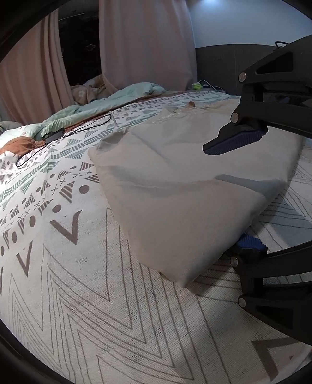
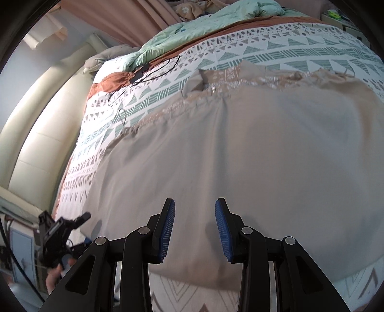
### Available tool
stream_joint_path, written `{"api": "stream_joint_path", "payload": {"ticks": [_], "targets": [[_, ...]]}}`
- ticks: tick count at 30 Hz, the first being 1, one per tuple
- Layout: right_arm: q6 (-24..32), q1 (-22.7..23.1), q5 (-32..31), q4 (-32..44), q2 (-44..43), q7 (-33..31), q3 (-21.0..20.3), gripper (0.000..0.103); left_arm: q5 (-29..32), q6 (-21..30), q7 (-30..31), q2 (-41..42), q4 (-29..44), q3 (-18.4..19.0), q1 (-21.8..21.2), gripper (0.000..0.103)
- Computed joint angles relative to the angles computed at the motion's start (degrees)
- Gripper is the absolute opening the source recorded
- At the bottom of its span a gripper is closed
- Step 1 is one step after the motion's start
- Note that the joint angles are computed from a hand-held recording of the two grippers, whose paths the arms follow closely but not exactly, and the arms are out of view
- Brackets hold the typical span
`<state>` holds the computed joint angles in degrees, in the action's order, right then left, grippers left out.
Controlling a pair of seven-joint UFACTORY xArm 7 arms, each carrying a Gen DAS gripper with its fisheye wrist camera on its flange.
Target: Fold large clothes
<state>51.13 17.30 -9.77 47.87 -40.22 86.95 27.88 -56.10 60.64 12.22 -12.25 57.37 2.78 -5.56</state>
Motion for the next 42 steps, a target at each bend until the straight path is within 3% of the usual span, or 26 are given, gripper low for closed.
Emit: {"api": "stream_joint_path", "payload": {"ticks": [4,7,13,23,37,42], "targets": [[2.8,0.9,0.0,0.8,0.1,2.1,2.9,0.036,0.1,-1.3,-0.9,1.2,0.3,0.0,0.5,0.035],[6.2,1.6,-0.6,1.6,0.5,3.2,4.8,0.036,-0.1,-2.6,-0.9,0.9,-0.3,-0.2,0.6,0.026],[6.2,4.9,0.1,0.0,2.7,2.5,4.3,0.033,-0.6,-5.0,-1.1,-0.5,-0.6,-0.6,-0.3,0.011],[-1.2,6.0,1.2,-5.9,1.3,1.2,-1.5,0.022,-4.5,-3.1,1.1,-2.7,5.4,0.0,-3.1,0.008],[-8.7,2.5,4.4,-8.3,1.9,-7.0,-7.8,0.021,-4.8,-3.2,-0.8,-1.1,16.9,-2.9,-8.4,0.008],[-14.5,1.8,6.7,-11.8,0.2,-8.1,-9.2,0.021,-5.3,-3.3,-1.0,-0.4,19.6,-4.2,-10.1,0.008]]}}
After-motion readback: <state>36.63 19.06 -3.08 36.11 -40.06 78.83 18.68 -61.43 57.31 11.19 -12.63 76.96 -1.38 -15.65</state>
